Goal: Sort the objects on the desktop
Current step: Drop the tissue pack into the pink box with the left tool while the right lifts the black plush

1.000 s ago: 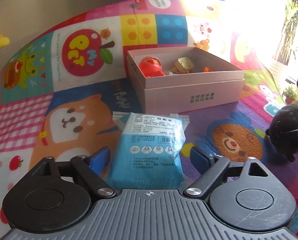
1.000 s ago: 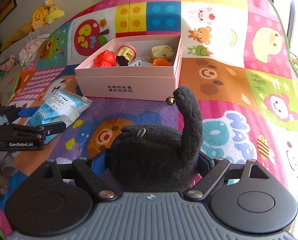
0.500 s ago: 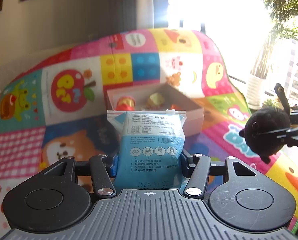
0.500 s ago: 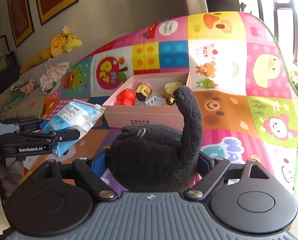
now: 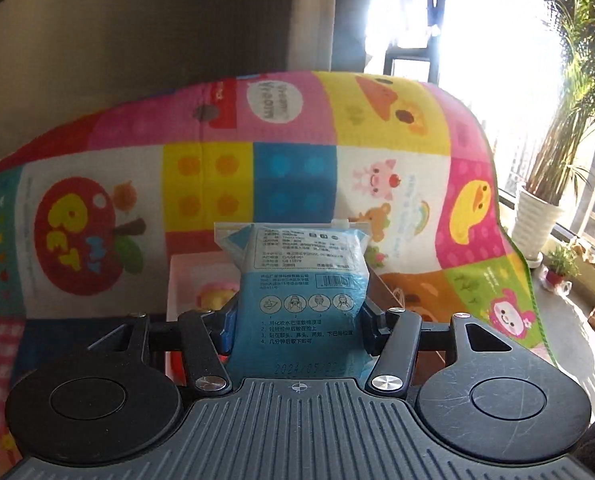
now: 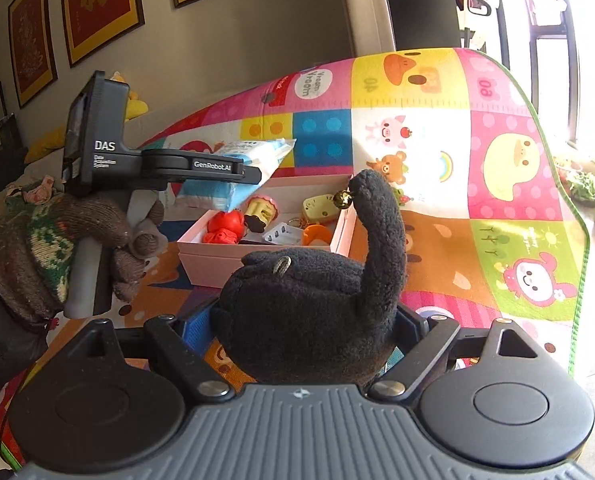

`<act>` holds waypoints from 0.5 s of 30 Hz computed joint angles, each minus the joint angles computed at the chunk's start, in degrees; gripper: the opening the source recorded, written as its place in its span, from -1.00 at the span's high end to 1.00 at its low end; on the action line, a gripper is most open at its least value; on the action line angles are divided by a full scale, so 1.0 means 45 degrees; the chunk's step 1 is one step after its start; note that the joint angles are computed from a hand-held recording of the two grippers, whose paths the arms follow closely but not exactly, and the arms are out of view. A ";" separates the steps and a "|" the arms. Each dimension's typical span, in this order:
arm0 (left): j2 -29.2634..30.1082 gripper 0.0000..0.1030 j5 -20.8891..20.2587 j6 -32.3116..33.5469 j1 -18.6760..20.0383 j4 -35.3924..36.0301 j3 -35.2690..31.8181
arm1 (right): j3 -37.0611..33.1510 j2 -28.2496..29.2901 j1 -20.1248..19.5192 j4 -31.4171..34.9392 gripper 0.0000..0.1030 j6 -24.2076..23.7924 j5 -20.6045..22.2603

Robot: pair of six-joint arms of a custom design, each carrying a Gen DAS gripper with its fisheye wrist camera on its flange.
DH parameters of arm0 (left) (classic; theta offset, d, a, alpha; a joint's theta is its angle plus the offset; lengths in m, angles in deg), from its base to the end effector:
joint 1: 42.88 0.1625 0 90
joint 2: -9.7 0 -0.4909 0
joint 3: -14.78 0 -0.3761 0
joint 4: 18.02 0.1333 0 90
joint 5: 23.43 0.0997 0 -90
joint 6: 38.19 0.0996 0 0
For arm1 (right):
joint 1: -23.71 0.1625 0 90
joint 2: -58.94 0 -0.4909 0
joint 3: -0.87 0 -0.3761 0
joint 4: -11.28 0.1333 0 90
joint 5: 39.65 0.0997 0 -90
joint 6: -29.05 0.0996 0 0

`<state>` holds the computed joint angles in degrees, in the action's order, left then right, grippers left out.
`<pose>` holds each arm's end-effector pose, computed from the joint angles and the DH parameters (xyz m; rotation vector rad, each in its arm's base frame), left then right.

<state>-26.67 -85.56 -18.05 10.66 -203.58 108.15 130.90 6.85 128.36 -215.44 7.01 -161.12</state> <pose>-0.2909 -0.6964 0.1315 1.0297 2.3865 -0.9878 0.2063 -0.4676 0.2232 0.3716 -2.2624 1.2316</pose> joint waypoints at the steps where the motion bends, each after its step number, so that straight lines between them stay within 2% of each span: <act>1: 0.0174 -0.20 0.0068 -0.0060 0.0105 0.0298 -0.0168 | -0.0063 0.0010 -0.0081 0.0152 -0.68 0.0112 -0.0012; 2: 0.0252 -0.22 0.0086 0.0037 0.0160 0.0401 -0.0186 | -0.0134 0.0024 -0.0153 0.0305 -0.68 0.0234 -0.0034; 4: 0.0103 -0.39 -0.0122 0.0384 0.0254 0.0233 0.0298 | -0.0244 0.0048 -0.0284 0.0571 -0.68 0.0451 -0.0050; 6: -0.0271 -0.71 -0.0399 0.0819 0.0245 -0.0272 0.1073 | -0.0365 0.0087 -0.0337 0.0789 -0.68 0.0505 -0.0080; 10: -0.0947 -0.75 -0.0353 0.1971 0.0092 -0.1771 0.2550 | -0.0710 0.0182 -0.0312 0.1394 -0.68 0.0618 -0.0161; 15: -0.1635 -0.84 -0.1492 0.2232 0.0234 -0.2225 0.3650 | -0.1967 0.0516 0.0164 0.1827 -0.68 -0.0087 -0.0804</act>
